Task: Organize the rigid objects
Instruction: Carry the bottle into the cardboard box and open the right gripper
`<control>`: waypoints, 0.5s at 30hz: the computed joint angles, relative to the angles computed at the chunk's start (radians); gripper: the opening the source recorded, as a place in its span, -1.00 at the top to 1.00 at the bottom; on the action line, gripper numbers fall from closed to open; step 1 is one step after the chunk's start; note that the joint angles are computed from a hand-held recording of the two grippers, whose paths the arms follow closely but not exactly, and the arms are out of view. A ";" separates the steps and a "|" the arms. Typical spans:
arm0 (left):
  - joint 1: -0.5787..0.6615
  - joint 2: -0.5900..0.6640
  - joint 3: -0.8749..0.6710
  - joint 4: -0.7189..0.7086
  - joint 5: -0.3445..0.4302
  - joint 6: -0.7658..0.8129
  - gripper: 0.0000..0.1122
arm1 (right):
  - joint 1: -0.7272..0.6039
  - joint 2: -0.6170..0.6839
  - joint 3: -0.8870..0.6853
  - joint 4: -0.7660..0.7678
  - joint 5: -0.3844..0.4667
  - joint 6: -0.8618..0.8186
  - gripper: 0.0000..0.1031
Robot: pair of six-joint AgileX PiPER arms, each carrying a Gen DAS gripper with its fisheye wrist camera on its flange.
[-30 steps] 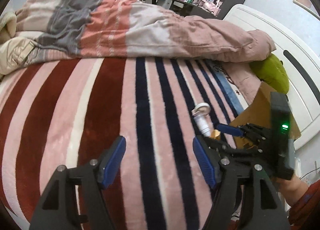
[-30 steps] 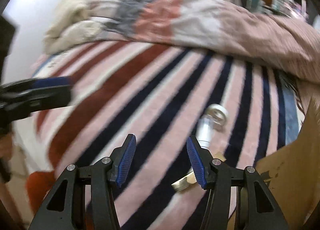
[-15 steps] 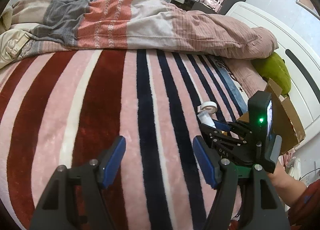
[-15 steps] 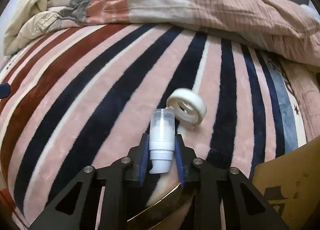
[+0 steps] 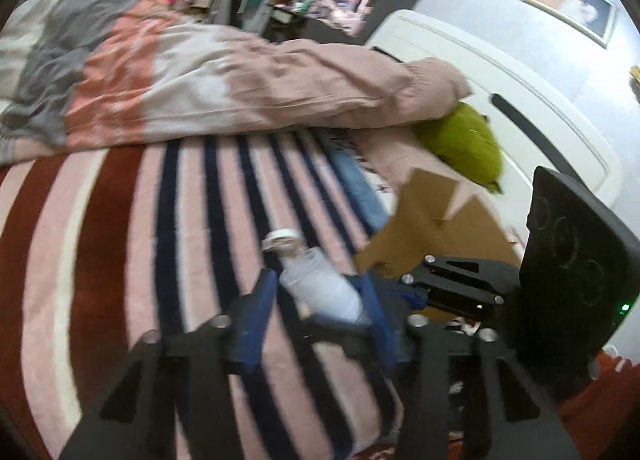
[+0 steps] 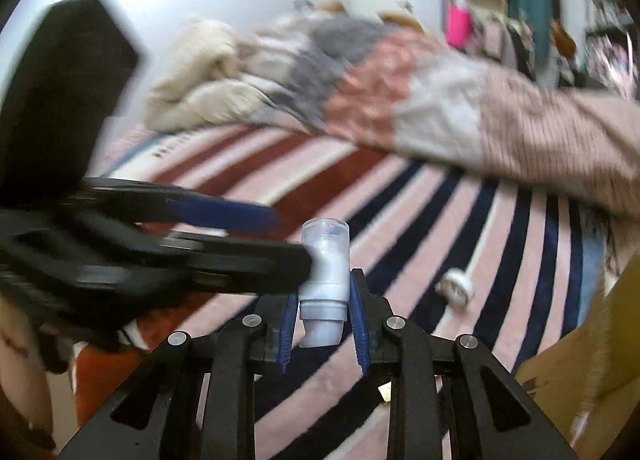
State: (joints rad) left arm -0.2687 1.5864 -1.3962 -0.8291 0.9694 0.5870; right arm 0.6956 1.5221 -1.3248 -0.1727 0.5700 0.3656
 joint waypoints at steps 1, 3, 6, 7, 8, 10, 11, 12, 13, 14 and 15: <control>-0.013 0.000 -0.013 -0.001 0.001 -0.013 0.36 | 0.003 -0.024 0.010 -0.001 0.004 -0.002 0.61; -0.043 0.005 -0.045 -0.001 0.003 -0.036 0.39 | 0.006 -0.084 0.049 -0.051 0.007 0.035 0.61; -0.127 0.036 -0.124 0.046 -0.004 -0.096 0.39 | -0.020 -0.168 0.109 -0.060 0.004 0.035 0.61; -0.151 0.047 -0.148 0.064 -0.007 -0.116 0.38 | -0.033 -0.190 0.125 -0.054 0.006 0.027 0.61; -0.174 0.060 -0.173 0.081 -0.008 -0.134 0.38 | -0.051 -0.221 0.147 -0.051 0.010 0.021 0.61; -0.231 0.105 -0.249 0.124 -0.001 -0.184 0.38 | -0.086 -0.265 0.176 -0.032 0.018 -0.001 0.61; -0.256 0.127 -0.283 0.142 0.003 -0.205 0.38 | -0.111 -0.285 0.189 -0.013 0.023 -0.021 0.61; -0.275 0.148 -0.315 0.156 0.010 -0.222 0.39 | -0.141 -0.302 0.197 0.021 0.031 -0.060 0.61; -0.302 0.180 -0.361 0.174 0.021 -0.245 0.38 | -0.165 -0.320 0.206 0.042 0.043 -0.085 0.61; -0.325 0.213 -0.407 0.188 0.033 -0.265 0.38 | -0.194 -0.334 0.213 0.064 0.058 -0.113 0.61; -0.341 0.230 -0.430 0.196 0.039 -0.279 0.38 | -0.227 -0.346 0.216 0.097 0.075 -0.150 0.61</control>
State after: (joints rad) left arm -0.6093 1.8166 -1.8263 -0.6328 1.0082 0.3079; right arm 0.4687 1.1759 -1.1083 -0.0756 0.6455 0.2157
